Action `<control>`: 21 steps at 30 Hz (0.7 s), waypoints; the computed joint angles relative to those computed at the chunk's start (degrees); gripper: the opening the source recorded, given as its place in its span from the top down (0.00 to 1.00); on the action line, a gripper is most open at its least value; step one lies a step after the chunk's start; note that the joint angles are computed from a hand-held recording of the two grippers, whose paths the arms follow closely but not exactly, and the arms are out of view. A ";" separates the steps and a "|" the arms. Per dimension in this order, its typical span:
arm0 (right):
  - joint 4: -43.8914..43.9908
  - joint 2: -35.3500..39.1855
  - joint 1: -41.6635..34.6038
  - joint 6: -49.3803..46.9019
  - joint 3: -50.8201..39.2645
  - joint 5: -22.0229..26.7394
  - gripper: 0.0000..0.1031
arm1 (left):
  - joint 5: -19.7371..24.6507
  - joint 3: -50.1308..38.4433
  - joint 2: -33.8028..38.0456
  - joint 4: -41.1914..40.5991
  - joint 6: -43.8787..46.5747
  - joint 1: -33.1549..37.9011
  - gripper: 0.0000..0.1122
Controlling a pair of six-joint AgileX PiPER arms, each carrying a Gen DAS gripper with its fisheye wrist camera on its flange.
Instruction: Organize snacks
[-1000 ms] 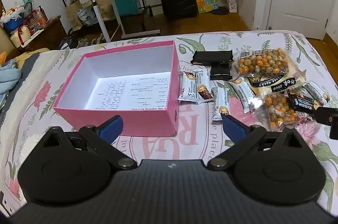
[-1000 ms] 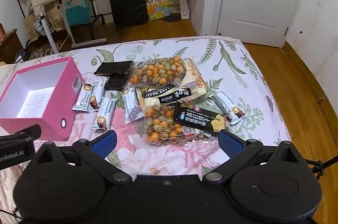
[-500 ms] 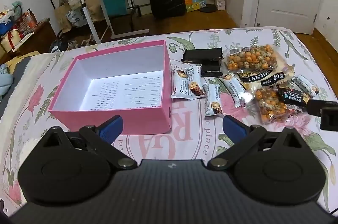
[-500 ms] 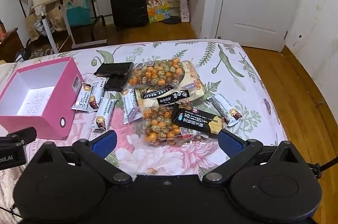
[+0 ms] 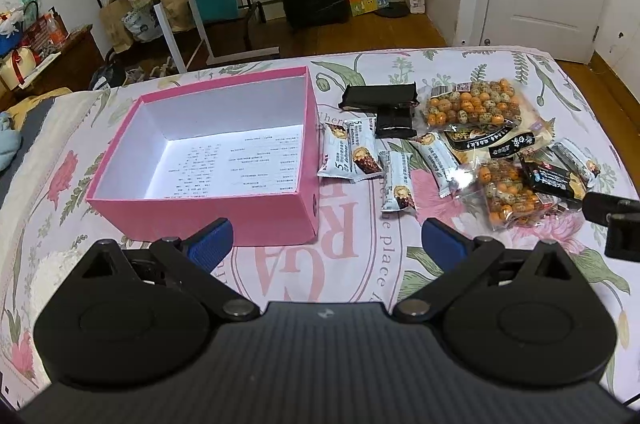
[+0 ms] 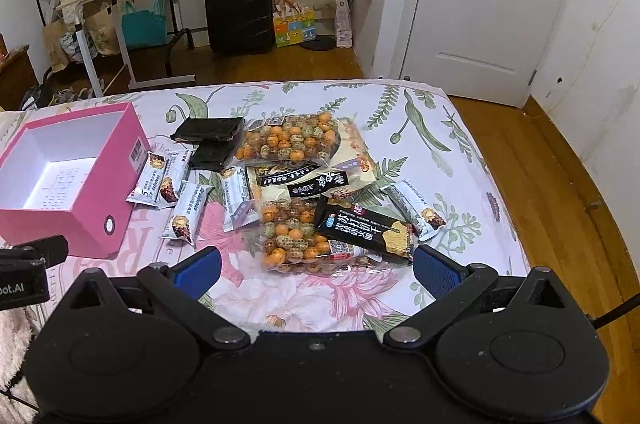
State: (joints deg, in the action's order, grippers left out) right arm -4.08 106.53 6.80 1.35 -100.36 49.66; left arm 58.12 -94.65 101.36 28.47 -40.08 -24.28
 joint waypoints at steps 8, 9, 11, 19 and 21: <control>-2.30 -0.58 0.61 1.38 0.77 -0.62 0.00 | 0.98 -0.71 0.48 -2.86 -0.66 0.74 0.09; -2.44 -0.61 0.64 1.46 0.81 -0.63 0.00 | 1.07 -0.83 0.55 -3.41 -0.78 0.94 0.09; -2.79 -0.75 0.75 1.71 1.08 -0.79 0.00 | 1.20 -0.95 0.68 -4.46 -0.96 1.36 0.09; -8.78 -2.90 2.65 5.55 4.00 -2.82 0.00 | 1.83 -1.36 0.93 -4.05 -2.10 0.93 0.09; -8.64 -2.75 2.58 5.52 3.86 -2.77 0.00 | 1.80 -1.40 0.91 -4.06 -1.83 0.92 0.09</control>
